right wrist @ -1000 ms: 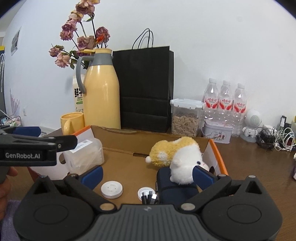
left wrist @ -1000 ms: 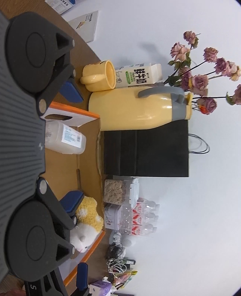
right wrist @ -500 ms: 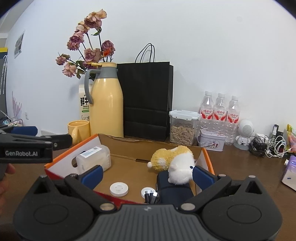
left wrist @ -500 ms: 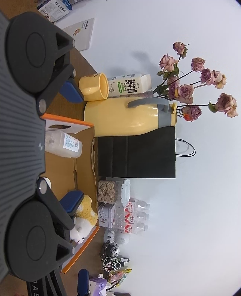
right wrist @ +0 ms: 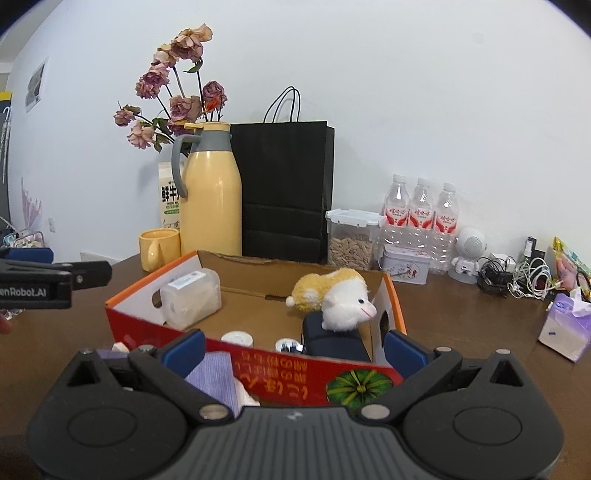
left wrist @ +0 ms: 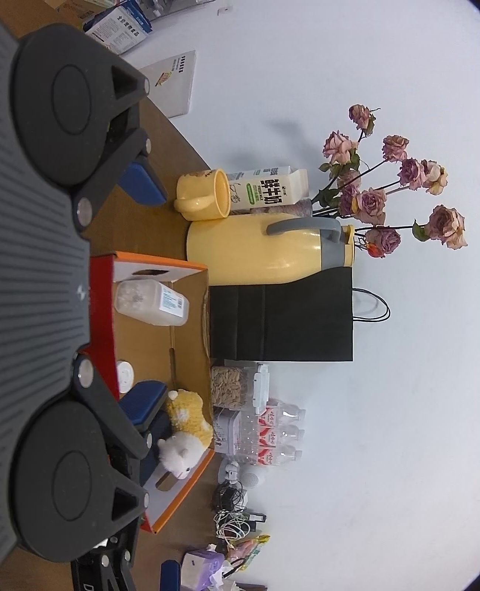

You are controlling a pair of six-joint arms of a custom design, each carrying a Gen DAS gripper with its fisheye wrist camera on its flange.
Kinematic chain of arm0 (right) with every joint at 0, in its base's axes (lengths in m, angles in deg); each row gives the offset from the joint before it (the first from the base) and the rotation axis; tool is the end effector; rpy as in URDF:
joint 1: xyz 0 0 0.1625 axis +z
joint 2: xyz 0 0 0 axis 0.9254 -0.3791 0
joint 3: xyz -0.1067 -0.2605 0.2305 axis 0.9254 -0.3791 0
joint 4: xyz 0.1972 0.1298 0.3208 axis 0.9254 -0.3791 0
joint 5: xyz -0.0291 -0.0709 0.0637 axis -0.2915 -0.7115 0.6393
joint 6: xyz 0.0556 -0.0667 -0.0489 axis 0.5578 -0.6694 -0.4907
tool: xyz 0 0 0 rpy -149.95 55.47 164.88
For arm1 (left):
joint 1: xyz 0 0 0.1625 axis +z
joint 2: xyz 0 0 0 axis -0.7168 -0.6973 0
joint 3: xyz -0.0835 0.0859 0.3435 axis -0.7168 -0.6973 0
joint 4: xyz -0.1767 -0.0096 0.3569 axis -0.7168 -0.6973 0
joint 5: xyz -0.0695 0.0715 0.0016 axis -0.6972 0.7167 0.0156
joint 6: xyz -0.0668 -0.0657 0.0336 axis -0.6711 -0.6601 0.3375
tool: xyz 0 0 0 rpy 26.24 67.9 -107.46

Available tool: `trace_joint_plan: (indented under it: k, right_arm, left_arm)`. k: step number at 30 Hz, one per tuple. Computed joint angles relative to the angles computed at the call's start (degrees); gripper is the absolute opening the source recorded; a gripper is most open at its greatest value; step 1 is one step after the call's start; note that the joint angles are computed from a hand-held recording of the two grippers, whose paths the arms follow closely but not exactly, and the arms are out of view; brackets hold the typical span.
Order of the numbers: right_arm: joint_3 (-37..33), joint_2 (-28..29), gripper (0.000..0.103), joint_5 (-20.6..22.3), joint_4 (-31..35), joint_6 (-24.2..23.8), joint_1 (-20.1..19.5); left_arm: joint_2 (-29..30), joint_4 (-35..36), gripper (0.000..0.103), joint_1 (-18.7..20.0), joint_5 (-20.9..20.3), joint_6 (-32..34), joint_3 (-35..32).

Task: Organize objects
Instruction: 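Move both tools back toward the purple pouch and white caps on the table, then close the right gripper on the white ribbed bottle cap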

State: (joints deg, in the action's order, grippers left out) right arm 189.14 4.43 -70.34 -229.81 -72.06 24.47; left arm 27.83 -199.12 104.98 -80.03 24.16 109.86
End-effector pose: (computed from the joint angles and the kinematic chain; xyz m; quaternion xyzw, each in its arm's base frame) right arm 0.1193 -0.5235 0.0870 0.2053 -0.7561 0.5179 0.3435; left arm -0.1215 -0.5602 0.1163 0.3399 0.7656 -0.4913 0.2386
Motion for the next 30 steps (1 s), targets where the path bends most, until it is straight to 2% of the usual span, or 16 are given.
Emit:
trace_joint_plan:
  k: [9,19,25,30]
  right_arm:
    - [5.63,-1.08,0.103,-3.23,-3.32,0.55,-1.16]
    - [10.68,-2.17,0.103,-6.74,-5.18,2.44,-4.67]
    - [9.98,-2.76,0.103,-7.63,-3.80,2.86,-6.47]
    - [7.52,-3.83,0.099,-7.87,0.78,2.40,-7.33]
  left_arm:
    - [-2.45,0.10,0.103,0.33,1.93,-0.96,4.96]
    - [-4.49,1.09,0.103,1.08,3.74,-2.29,8.68]
    - [-4.43,1.58,0.103,1.11,4.89,-3.01,8.87]
    - [-3.91,2.17,0.103,1.11,5.88,-3.00,8.39]
